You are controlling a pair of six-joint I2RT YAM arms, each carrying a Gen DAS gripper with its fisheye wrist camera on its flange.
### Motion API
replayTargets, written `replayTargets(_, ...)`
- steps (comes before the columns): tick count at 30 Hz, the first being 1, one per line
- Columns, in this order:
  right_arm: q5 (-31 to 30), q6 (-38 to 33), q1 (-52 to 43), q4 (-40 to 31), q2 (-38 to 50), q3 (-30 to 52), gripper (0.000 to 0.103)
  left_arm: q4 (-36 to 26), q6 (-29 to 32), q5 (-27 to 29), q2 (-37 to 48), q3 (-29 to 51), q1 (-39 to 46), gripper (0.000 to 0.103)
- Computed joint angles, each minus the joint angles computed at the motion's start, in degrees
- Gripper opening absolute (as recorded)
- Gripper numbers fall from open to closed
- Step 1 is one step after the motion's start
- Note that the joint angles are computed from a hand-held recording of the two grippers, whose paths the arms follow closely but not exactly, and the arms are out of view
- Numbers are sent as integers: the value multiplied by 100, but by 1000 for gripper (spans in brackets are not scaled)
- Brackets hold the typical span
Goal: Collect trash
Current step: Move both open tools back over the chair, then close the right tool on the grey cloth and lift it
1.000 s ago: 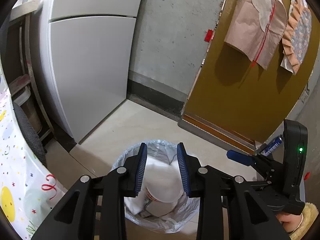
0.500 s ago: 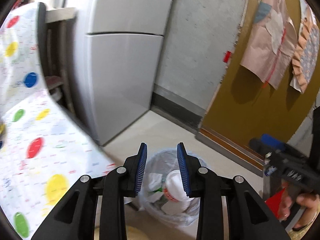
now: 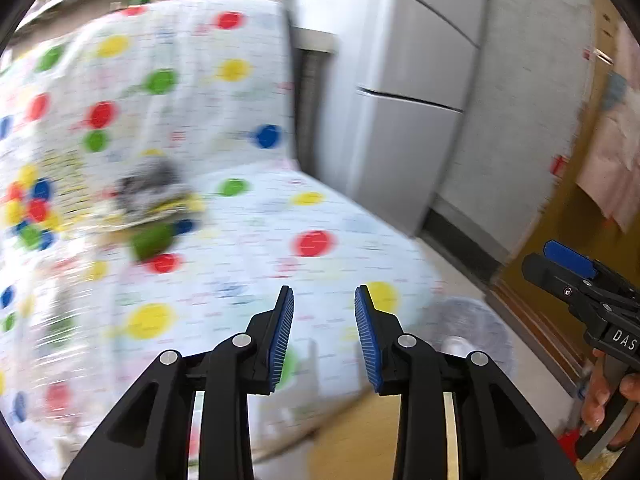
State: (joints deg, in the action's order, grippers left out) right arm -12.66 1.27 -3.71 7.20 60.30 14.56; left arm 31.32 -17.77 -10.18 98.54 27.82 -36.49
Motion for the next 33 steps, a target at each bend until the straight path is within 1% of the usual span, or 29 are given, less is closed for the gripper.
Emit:
replayTargets(2, 358, 224, 728, 241, 453, 218, 76, -10, 58, 142, -290, -296, 468, 38)
replayTargets(3, 554, 341, 1124, 347, 745, 406, 76, 31, 148, 306, -434, -448, 778, 39)
replayTargets(7, 893, 524, 1995, 580, 1689, 1105, 76, -57, 416, 379, -763, -633, 1554, 39)
replayTargets(12, 1104, 596, 2602, 716, 2891, 2160, 76, -214, 701, 696, -950, -583, 2610, 39)
replayTargets(13, 1111, 587, 2655, 695, 3063, 2325, 76, -219, 780, 768, -929, -529, 2820, 39)
replayTargets(18, 1121, 488, 2978, 352, 4330, 3725, 79, -395, 1069, 1065, -650, -121, 3554, 41)
replayTargets(21, 1090, 435, 3103, 5, 5141, 4768, 79, -517, 1190, 1296, -315, 271, 3932, 41)
replayTargets(23, 1075, 420, 3184, -404, 5847, 5746, 79, -570, 1265, 1347, -67, 536, 4106, 41)
replayTargets(24, 1089, 421, 3209, -536, 6089, 6070, 79, -606, 1285, 1358, 67, 685, 4169, 41)
replayTargets(25, 1135, 438, 3261, -782, 6497, 6654, 79, -632, 1300, 1386, 195, 822, 4227, 41)
replayTargets(27, 1109, 460, 3314, -1218, 7078, 7526, 79, -749, 1334, 1449, 531, 1191, 4357, 41)
replayTargets(29, 1183, 477, 3381, -1796, 7790, 8635, 79, -861, 1374, 1533, 837, 1529, 4459, 41)
replayTargets(31, 1327, 453, 3437, -2190, 8273, 9400, 80, -1037, 1413, 1575, 1163, 1912, 4541, 41)
replayTargets(33, 1454, 443, 3482, -2695, 8871, 10395, 80, -1179, 1402, 1545, 1380, 2176, 4618, 41)
